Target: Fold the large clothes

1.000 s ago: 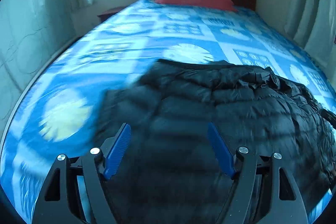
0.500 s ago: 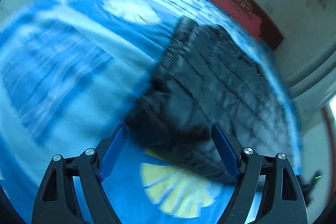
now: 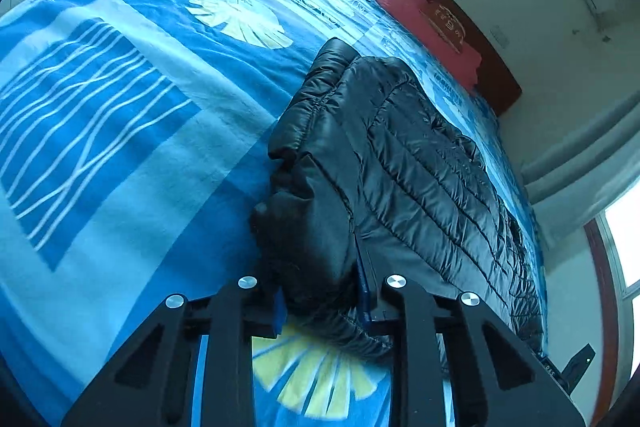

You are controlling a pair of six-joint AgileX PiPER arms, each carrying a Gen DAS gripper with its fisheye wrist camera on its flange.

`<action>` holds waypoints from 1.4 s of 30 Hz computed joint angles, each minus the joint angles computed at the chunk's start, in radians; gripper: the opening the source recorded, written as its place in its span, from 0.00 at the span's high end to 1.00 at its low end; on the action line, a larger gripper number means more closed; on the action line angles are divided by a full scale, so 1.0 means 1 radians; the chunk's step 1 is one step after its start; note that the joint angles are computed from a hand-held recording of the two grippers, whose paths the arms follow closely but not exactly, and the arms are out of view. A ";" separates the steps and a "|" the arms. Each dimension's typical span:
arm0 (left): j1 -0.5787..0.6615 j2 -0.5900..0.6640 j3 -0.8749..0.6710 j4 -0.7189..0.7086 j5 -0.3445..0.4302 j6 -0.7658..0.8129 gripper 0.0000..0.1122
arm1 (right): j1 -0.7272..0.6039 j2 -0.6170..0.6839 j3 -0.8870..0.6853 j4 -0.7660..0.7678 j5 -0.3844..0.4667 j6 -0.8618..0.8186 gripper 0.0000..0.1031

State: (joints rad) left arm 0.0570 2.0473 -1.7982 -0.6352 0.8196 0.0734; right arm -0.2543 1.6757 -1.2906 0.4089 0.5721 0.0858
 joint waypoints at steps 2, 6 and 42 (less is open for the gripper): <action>0.009 -0.018 0.013 0.006 0.020 0.007 0.76 | -0.005 -0.041 0.046 0.020 0.004 -0.022 0.83; 0.030 -0.077 0.081 -0.008 0.038 0.040 0.76 | -0.023 -0.111 0.133 0.062 0.017 -0.068 0.83; 0.042 0.057 -0.304 0.309 0.285 0.014 0.31 | 0.301 0.100 -0.347 -0.355 0.296 0.238 0.59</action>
